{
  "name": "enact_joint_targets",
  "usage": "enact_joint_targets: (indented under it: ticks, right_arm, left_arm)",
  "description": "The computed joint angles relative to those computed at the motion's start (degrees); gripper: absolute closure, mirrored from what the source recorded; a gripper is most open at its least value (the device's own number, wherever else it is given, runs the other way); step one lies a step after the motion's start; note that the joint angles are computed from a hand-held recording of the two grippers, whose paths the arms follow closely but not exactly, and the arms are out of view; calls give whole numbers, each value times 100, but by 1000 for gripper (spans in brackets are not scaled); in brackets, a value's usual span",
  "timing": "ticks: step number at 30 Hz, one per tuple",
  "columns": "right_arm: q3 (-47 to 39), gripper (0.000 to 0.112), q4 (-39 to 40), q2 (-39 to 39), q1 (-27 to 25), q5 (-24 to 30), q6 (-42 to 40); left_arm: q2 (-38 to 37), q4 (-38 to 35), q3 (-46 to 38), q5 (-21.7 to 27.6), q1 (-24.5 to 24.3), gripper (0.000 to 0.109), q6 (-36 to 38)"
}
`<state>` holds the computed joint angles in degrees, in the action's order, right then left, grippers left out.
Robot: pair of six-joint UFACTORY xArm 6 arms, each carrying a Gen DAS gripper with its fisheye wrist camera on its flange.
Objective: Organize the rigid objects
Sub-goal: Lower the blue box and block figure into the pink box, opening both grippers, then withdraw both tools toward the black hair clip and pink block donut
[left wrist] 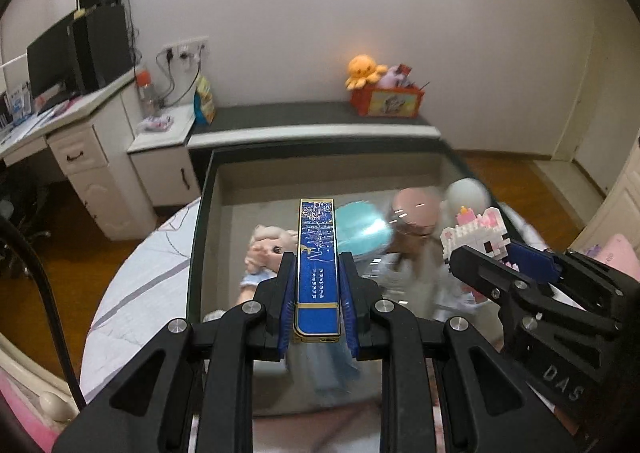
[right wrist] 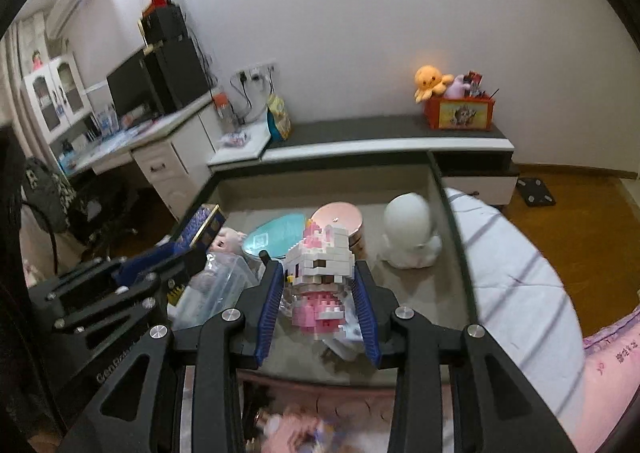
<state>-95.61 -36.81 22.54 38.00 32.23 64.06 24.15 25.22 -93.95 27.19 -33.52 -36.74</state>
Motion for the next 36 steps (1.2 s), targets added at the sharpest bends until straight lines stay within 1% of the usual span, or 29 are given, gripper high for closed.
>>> enact_joint_targets:
  ticks: [1, 4, 5, 7, 9, 10, 11, 12, 14, 15, 16, 17, 18, 20, 23, 24, 25, 26, 28, 30, 33, 36]
  right_arm:
    - [-154, 76, 114, 140, -5, 54, -136]
    - [-522, 75, 368, 492, -37, 193, -419]
    - [-612, 75, 328, 580, -39, 213, -436]
    - [-716, 75, 208, 641, -6, 342, -417]
    - [-708, 74, 101, 648, 3, 358, -379]
    - [-710, 66, 96, 651, 7, 382, -393]
    - [-676, 56, 59, 633, 10, 411, -345]
    - [-653, 55, -21, 611, 11, 441, -261]
    - [-488, 51, -263, 475, 25, 460, -8]
    - [-417, 50, -329, 413, 21, 444, 49]
    - [-295, 48, -459, 300, 29, 425, 174]
    - [-167, 44, -638, 177, 47, 403, 336]
    - [-48, 42, -863, 42, 85, 429, 524]
    - [201, 32, -1363, -238, 179, 515, 952]
    - [572, 32, -2015, -673, 384, 697, 1460]
    - [729, 32, -2204, -848, 480, 778, 1575]
    - [854, 30, -2383, -984, 569, 867, 1687]
    - [1057, 29, -2635, -1188, 710, 1012, 1865]
    - [1265, 29, -2949, -1416, 902, 1238, 2091]
    - [1468, 28, -3205, -1646, 1125, 1524, 2310]
    - [1820, 26, -3547, -1983, 1504, 1942, 2721]
    - [2108, 26, -3817, -2243, 1869, 2374, 3033]
  left_arm:
    - [88, 40, -102, 94, 8, 88, -23]
    - [165, 24, -161, 16, 47, 88, -49]
    - [178, 44, -187, 20, 48, 87, -61]
    - [214, 312, -230, 67, 24, 87, -254]
    - [232, 516, -249, 97, 15, 81, -435]
    - [240, 579, -265, 125, 8, 74, -510]
    - [220, 661, -252, 155, 8, 67, -608]
    - [217, 637, -242, 121, 41, 64, -590]
    - [66, 672, -50, -6, 72, 48, -699]
    - [-21, 736, 46, -65, 85, 45, -798]
    - [-147, 891, 195, -159, 100, 38, -996]
    - [-314, 1104, 388, -255, 108, 33, -1255]
    - [-503, 1354, 605, -376, 109, 31, -1551]
    - [-861, 1870, 1010, -594, 107, 23, -2116]
    - [-1460, 2952, 1575, -570, -8, 19, -3094]
    - [-1674, 3322, 1761, -469, -88, 17, -3402]
    - [-1860, 3651, 1912, -322, -180, 14, -3688]
    - [-2098, 4088, 2120, -115, -312, 10, -4092]
    - [-2448, 4673, 2434, 266, -527, 6, -4682]
    - [-2813, 5100, 2794, 710, -810, 6, -5151]
    - [-3175, 5380, 3151, 1414, -1268, 6, -5291]
    - [-3485, 5401, 3469, 1784, -1590, 6, -5408]
